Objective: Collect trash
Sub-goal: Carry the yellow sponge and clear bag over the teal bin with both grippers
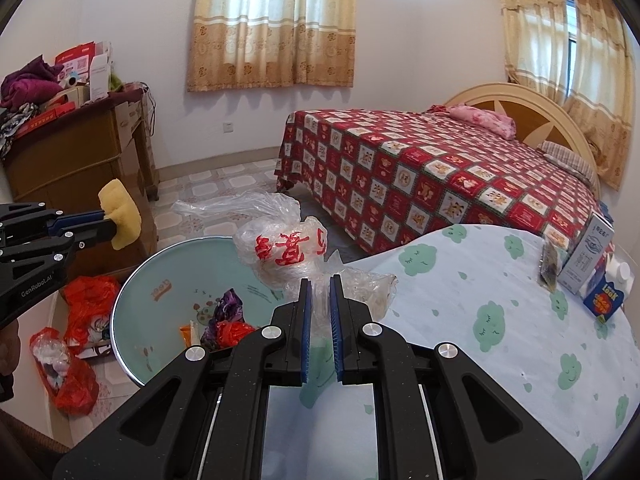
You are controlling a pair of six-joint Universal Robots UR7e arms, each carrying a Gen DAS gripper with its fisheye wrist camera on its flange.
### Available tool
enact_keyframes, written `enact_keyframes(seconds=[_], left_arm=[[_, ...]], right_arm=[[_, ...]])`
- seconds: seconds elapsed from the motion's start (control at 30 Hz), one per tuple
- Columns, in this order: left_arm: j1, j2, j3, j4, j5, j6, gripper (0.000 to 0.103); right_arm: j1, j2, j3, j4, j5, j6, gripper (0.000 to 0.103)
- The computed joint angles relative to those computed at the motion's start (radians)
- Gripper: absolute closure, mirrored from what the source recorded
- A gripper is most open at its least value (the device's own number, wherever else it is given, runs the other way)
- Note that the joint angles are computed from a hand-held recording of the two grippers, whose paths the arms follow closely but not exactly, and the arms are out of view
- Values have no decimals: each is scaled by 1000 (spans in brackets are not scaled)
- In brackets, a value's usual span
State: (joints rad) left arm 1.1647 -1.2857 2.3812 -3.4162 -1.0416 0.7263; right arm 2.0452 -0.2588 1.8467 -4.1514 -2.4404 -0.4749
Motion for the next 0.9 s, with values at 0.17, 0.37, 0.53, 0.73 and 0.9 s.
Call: enact_keyframes(seconds=[0.17,0.37,0.53,0.73,0.9], left_arm=[[5,-2,-3,4,-6,2,91],[6,-2,-3,5,-6,1,91],[7,-2,-4,4,-8,2,91],[1,3,0,5,-7,-5,91],[-10,3,10,14,-10,-17,87]], right_arm=[[-1,0,-2,6,6,-3,93],[-2,1,-4,5,8,-4,93],[-2,0,-2,6,9,-4,93],[-2,0,-4,8,13,-6,93],[5,12,-26,37,23,2,93]])
